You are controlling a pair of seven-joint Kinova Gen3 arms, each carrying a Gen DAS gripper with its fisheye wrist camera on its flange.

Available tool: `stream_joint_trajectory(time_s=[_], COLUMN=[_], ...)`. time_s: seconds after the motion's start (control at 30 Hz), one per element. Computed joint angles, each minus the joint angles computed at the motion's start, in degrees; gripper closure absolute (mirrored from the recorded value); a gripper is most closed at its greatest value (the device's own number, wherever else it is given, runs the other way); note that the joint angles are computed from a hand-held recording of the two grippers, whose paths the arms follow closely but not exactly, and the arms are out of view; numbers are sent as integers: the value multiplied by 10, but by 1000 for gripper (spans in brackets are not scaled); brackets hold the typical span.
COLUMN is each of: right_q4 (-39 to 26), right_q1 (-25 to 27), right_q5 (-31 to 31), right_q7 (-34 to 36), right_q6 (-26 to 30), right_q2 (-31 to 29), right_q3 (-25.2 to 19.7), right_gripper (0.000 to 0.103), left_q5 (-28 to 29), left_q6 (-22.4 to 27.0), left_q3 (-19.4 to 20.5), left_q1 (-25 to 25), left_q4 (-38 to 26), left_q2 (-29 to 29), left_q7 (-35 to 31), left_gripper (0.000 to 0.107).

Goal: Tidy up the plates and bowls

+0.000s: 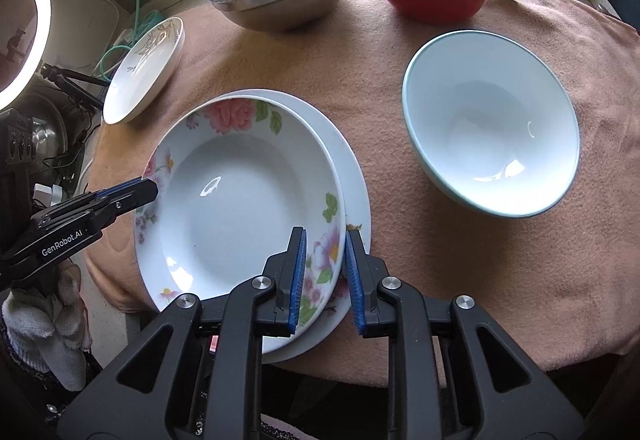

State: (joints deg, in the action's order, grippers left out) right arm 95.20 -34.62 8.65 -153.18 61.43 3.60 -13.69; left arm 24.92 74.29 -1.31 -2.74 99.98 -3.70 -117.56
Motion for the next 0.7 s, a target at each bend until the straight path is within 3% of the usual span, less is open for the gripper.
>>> stream_joint_trajectory(time_s=[0.23,0.37,0.43,0.5,0.53,0.7], right_q4=[-1,-9,-8,-9,-8,-31], right_q1=[-4,-13,-14,-13,-13,-16], right_q5=[15,43,48,53,57,77], right_q7=[-13,-32,-41,-47,-50,-55], right_q6=[5,16,14,10,6,11], right_q2=[-7,-11,-16,-20,-23,-22], right_q3=[-4,-9,-10,-11,-13,-18], right_gripper=[78,50,44,29,27,18], left_q5=[9,19,22,27,30,45], left_q6=[4,9,10,15,15,18], left_q3=[-5,-12,-15,-18,-20,-34], left_q1=[-5,-12,-15,-20,-23,-41], left_q4=[-1,-5,-7,-10,-10,-16], left_q2=[-2,-4,-4,-3,-4,-5], left_q7=[-8,-17,-19,-20,-21,-28], left_gripper=[94,90,90,76,65,52])
